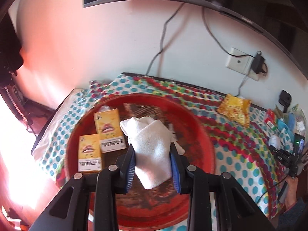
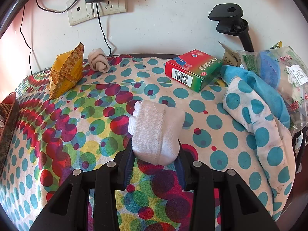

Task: Organize objects
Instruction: 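Carry the white sock over the red tray with the left tool, then lower the white sock into the red tray and open the left tool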

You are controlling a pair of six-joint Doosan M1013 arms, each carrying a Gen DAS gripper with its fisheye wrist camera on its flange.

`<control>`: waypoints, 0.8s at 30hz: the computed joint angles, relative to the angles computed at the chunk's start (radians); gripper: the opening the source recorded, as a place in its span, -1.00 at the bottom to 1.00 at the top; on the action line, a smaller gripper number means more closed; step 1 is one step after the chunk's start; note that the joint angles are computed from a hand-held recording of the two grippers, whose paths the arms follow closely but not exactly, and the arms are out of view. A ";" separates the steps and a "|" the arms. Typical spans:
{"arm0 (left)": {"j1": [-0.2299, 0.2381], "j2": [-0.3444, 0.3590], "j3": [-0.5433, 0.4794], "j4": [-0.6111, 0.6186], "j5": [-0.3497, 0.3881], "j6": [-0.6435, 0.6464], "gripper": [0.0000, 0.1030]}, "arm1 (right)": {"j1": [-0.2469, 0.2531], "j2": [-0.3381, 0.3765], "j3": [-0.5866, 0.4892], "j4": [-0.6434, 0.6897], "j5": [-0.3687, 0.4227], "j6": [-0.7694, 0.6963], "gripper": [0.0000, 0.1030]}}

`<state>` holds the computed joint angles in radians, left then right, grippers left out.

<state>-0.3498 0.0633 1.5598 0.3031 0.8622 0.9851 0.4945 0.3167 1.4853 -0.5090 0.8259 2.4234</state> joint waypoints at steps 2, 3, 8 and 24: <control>0.012 -0.004 0.012 0.007 0.006 -0.006 -0.37 | 0.001 0.001 -0.001 -0.002 0.004 0.000 -0.31; 0.016 -0.006 0.017 0.010 0.007 -0.013 -0.37 | 0.001 0.001 -0.001 -0.001 0.003 0.000 -0.31; 0.038 -0.004 0.037 -0.004 0.013 0.021 -0.37 | 0.001 0.002 -0.002 -0.002 0.004 0.001 -0.31; 0.089 0.047 0.055 -0.064 0.031 0.161 -0.37 | 0.004 0.005 -0.006 -0.006 0.008 0.004 -0.30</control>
<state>-0.2612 0.1103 1.6151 0.2389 0.8936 1.1460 0.4986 0.3215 1.4795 -0.5146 0.8341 2.4271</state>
